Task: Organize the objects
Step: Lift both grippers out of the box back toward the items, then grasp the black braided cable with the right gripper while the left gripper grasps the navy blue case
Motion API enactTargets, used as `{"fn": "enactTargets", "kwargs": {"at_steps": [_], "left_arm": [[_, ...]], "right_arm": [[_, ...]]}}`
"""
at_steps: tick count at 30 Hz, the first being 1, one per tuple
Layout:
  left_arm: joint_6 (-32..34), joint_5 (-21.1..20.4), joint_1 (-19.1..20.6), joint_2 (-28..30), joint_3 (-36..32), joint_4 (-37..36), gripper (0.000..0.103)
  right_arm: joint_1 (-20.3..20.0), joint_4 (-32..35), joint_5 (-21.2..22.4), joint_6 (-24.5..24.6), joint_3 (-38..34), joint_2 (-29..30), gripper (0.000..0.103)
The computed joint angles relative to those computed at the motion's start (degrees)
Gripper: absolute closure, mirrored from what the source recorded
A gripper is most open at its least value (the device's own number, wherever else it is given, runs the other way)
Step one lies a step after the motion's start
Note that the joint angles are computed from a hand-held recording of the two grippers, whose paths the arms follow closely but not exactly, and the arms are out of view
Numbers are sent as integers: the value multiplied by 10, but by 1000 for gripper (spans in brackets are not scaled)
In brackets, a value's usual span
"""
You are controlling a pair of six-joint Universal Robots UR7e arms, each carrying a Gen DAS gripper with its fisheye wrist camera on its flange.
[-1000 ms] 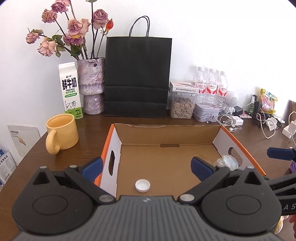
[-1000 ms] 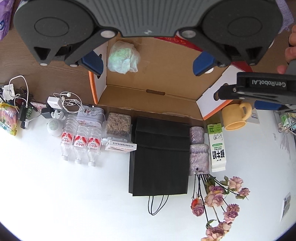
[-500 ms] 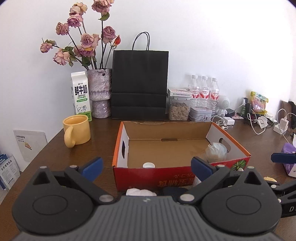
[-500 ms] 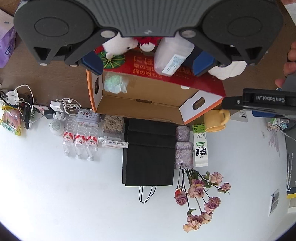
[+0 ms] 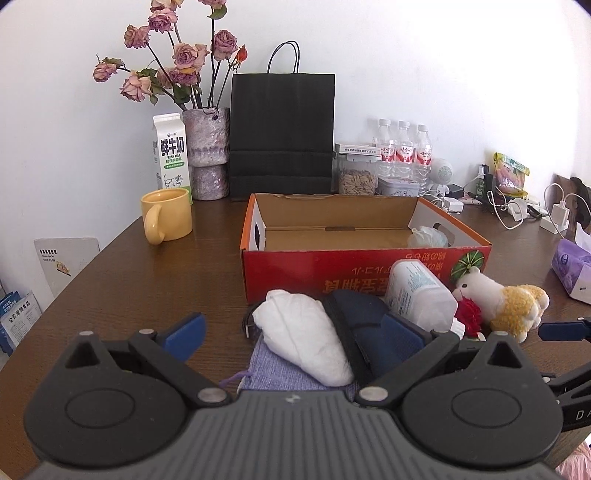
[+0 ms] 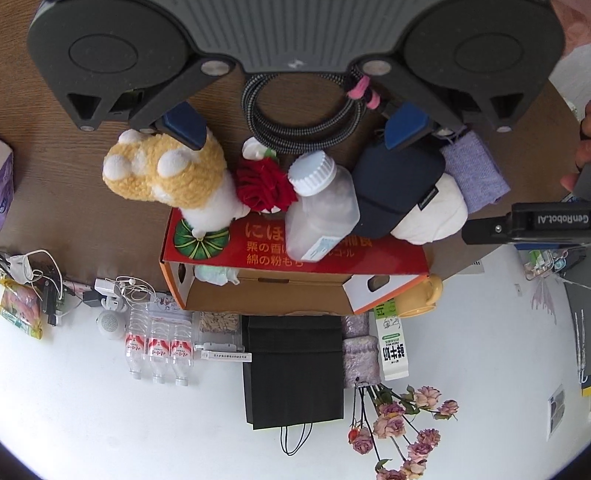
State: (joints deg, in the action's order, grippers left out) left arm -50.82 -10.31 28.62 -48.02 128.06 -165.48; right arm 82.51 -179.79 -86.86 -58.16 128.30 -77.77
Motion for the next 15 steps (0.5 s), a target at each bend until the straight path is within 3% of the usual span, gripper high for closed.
{"fn": "enactTargets", "kwargs": {"at_steps": [5,15], "left_arm": [[-76,-15,-5,-19,12,84,0],[-91,-35,-2,-30,22,105,0]], "right_arm": [[-2,1,-10,-15,7,-2,0],[10,32,-54,-58,-9,17,0]]}}
